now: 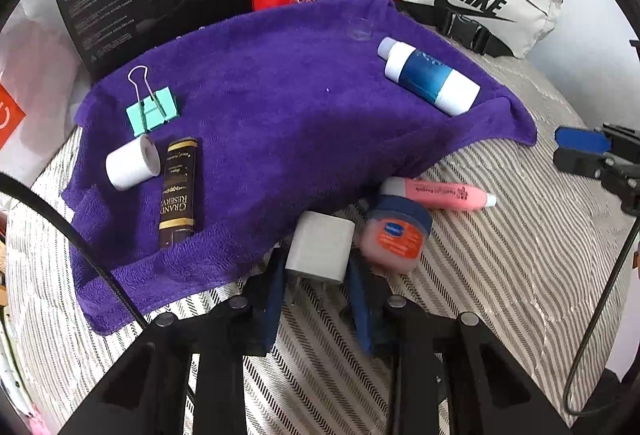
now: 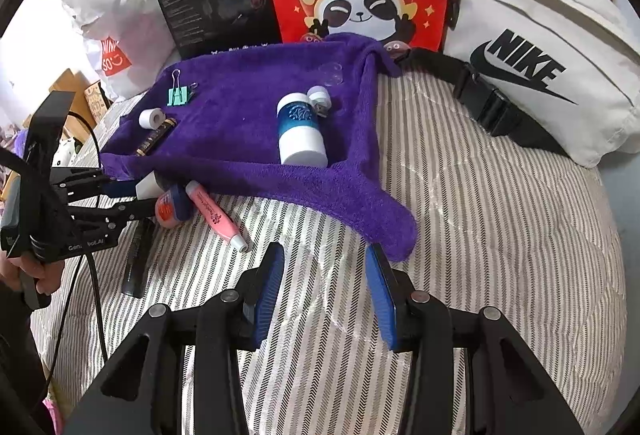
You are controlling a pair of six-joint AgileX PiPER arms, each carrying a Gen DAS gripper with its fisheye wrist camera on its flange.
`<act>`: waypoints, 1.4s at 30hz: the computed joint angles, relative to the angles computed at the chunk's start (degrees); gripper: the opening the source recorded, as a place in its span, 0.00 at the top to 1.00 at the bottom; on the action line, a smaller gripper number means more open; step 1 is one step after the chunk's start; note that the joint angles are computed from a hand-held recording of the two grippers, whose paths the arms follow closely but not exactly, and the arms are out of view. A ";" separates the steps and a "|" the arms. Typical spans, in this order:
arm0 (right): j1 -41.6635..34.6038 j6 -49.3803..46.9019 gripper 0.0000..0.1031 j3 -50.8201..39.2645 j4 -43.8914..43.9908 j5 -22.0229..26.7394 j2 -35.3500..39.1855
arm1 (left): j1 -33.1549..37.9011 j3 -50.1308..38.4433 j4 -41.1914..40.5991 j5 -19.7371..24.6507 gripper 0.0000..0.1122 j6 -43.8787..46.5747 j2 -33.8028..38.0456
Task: Organize rigid objects
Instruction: 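Grasp the white plug charger with the left gripper, then grasp the pink highlighter with the right gripper while the left gripper lifts the plug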
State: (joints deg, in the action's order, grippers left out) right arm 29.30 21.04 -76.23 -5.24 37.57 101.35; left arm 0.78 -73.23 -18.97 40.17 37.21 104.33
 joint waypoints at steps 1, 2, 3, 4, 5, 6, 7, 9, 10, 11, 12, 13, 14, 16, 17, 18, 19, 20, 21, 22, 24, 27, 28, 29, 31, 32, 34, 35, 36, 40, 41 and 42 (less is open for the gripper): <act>0.10 -0.19 0.59 -0.09 0.03 0.11 0.19 | 0.41 0.08 -1.10 0.53 0.74 0.70 -0.10; 0.23 -0.21 0.59 -0.17 -0.16 0.26 0.35 | 0.85 0.07 -2.03 1.07 0.74 1.13 -0.14; 0.29 -0.18 0.59 -0.11 -0.30 0.24 0.41 | 1.38 0.15 -3.07 1.71 0.75 1.64 -0.30; 0.23 -0.33 0.59 0.00 -0.14 0.13 0.41 | 1.80 0.07 -3.71 2.48 0.75 2.06 -0.31; 0.00 -0.68 0.59 0.18 0.30 -0.03 0.41 | 2.01 0.17 -4.00 2.79 0.74 2.22 -0.38; -0.14 -0.81 0.59 0.27 0.57 -0.13 0.42 | 1.99 0.29 -3.85 2.58 0.74 2.04 -0.44; -0.29 -0.97 0.59 0.44 0.93 -0.37 0.46 | 1.89 0.28 -3.61 2.49 0.74 1.78 -0.36; -0.51 -1.44 0.59 0.57 1.48 -0.54 0.57 | 1.35 0.00 -2.59 2.08 0.74 0.83 -0.12; -0.56 -1.57 0.59 0.58 1.65 -0.54 0.65 | 0.99 -0.16 -1.88 1.90 0.74 0.26 0.00; -0.61 -1.80 0.59 0.64 1.89 -0.63 0.73 | 0.55 -0.28 -1.10 1.69 0.74 -0.29 0.08; -0.65 -2.03 0.59 0.67 2.07 -0.66 0.79 | 0.16 -0.36 -0.29 1.43 0.74 -0.89 0.08; -0.65 -2.11 0.59 0.73 2.13 -0.61 0.84 | -0.29 -0.55 0.71 1.22 0.74 -1.76 0.17; -0.67 -2.24 0.59 0.73 2.24 -0.56 0.89 | -0.62 -0.80 1.38 1.12 0.74 -2.32 0.35; -0.73 -2.40 0.59 0.85 2.47 -0.63 0.95 | -0.69 -1.66 0.97 1.34 0.72 -1.15 1.05; -0.78 -2.47 0.59 0.91 2.64 -0.70 1.00 | -0.81 -2.10 1.16 1.34 0.72 -1.65 1.36; -0.83 -2.65 0.59 0.91 2.88 -0.72 1.06 | -0.87 -2.45 1.15 1.40 0.72 -2.00 1.61; -0.80 -2.73 0.59 0.88 3.07 -0.73 1.13 | -0.89 -2.73 1.09 1.44 0.73 -2.30 1.79; -0.75 -2.80 0.59 0.88 3.18 -0.78 1.15 | -0.89 -2.90 0.58 1.44 0.73 -2.34 1.95; -0.70 -3.07 0.59 0.84 3.42 -0.81 1.20 | -0.94 -2.91 0.49 1.33 0.74 -2.61 2.02; -0.45 -3.35 0.59 0.66 3.67 -0.80 1.34 | -1.07 -2.84 0.76 1.09 0.74 -3.20 2.02; -0.03 -3.85 0.59 0.45 4.07 -0.95 1.49 | -1.02 -2.13 0.86 0.73 0.74 -2.87 1.52; 0.94 -5.26 0.59 -0.73 5.21 -1.13 2.32 | -0.08 -0.67 1.15 0.63 0.74 -2.87 0.19; 1.24 -6.14 0.59 -1.39 5.90 -1.09 2.80 | 0.50 -0.16 1.05 0.58 0.74 -2.65 -0.27; 1.56 -7.46 0.59 -2.18 6.92 -1.19 3.46 | 1.38 0.42 0.75 0.69 0.74 -2.20 -0.76; 2.00 -10.59 0.59 -4.08 9.64 -1.16 5.15 | 3.21 1.55 0.46 0.75 0.74 -1.72 -1.64; 2.22 -11.55 0.59 -4.80 10.39 -1.03 5.86 | 4.03 2.03 0.30 0.73 0.74 -1.44 -1.94; 2.77 -13.84 0.59 -7.05 11.57 -0.54 7.88 | 5.81 3.13 0.00 0.63 0.74 -0.75 -2.52; 2.98 -14.54 0.59 -8.05 11.67 -0.14 8.72 | 6.93 3.91 -0.29 0.47 0.74 -0.15 -2.90; 3.20 -15.44 0.59 -9.27 11.82 0.39 9.71 | 7.85 4.48 -0.58 0.36 0.74 0.39 -3.13; 4.23 -18.44 0.59 -14.26 10.57 2.00 13.58 | 11.52 6.81 -2.80 0.26 0.74 3.30 -4.51; 4.39 -19.10 0.59 -14.89 10.38 2.17 14.11 | 12.16 7.33 -2.78 0.14 0.74 3.41 -4.86; 4.62 -19.41 0.59 -15.77 9.84 2.46 14.77 | 12.65 7.73 -2.94 0.01 0.74 3.56 -5.14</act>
